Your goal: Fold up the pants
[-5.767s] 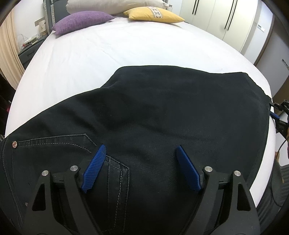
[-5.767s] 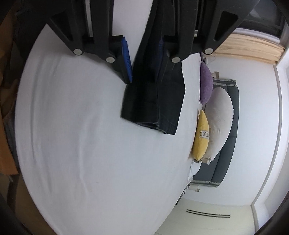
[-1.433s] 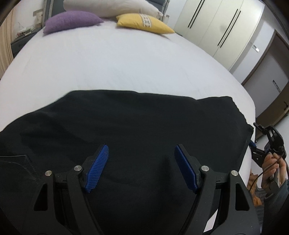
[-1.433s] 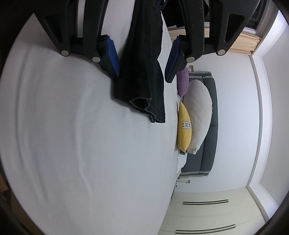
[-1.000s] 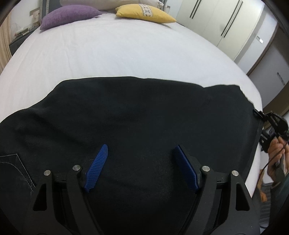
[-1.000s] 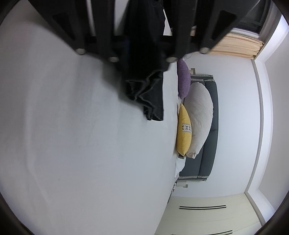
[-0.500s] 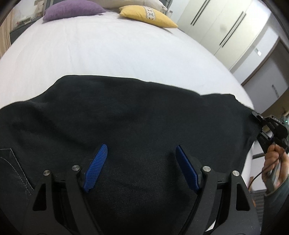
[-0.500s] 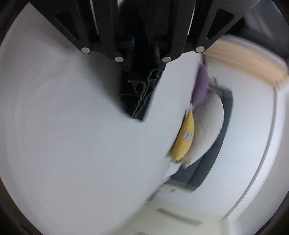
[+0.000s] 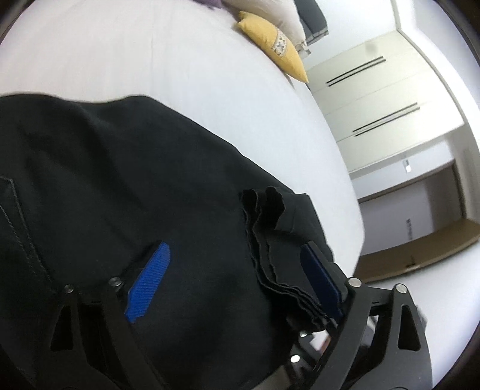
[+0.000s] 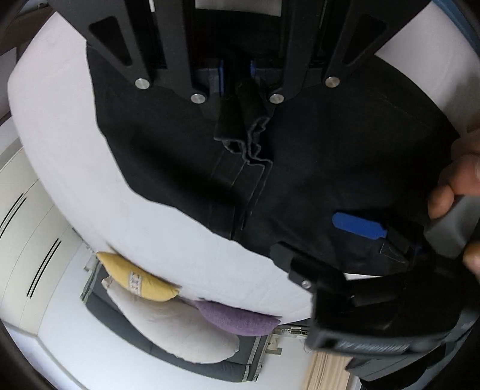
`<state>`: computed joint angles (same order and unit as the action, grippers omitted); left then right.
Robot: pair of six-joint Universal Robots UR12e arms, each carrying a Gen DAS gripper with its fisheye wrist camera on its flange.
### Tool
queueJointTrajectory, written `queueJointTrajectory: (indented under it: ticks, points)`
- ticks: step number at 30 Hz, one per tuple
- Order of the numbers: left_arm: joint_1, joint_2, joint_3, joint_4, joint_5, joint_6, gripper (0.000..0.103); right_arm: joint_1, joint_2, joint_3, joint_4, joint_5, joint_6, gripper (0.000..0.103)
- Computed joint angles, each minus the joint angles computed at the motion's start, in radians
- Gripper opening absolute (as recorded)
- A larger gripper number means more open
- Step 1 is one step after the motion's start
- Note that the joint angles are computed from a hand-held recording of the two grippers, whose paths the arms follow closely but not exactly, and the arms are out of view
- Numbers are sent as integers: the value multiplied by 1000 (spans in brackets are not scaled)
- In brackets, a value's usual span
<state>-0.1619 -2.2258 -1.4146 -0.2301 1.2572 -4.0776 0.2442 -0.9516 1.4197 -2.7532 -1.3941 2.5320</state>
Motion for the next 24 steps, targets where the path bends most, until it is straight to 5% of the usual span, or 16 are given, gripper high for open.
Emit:
queueJointTrajectory:
  ticks: [8, 18, 20, 22, 24]
  points:
    - [7, -40, 68, -48, -139, -36, 92, 21, -5, 30, -165, -63, -4, 12]
    - [38, -73, 116, -73, -265, -43, 94, 44, -28, 99, -300, -77, -124, 12]
    - [47, -84, 129, -63, -289, -57, 84, 47, -32, 107, -304, -70, -141, 12]
    - [52, -89, 146, -104, -308, -24, 42, 47, -42, 121, -311, -59, -168, 13]
    - [58, -90, 152, -139, -334, 18, 28, 52, -47, 127, -315, -49, -186, 13]
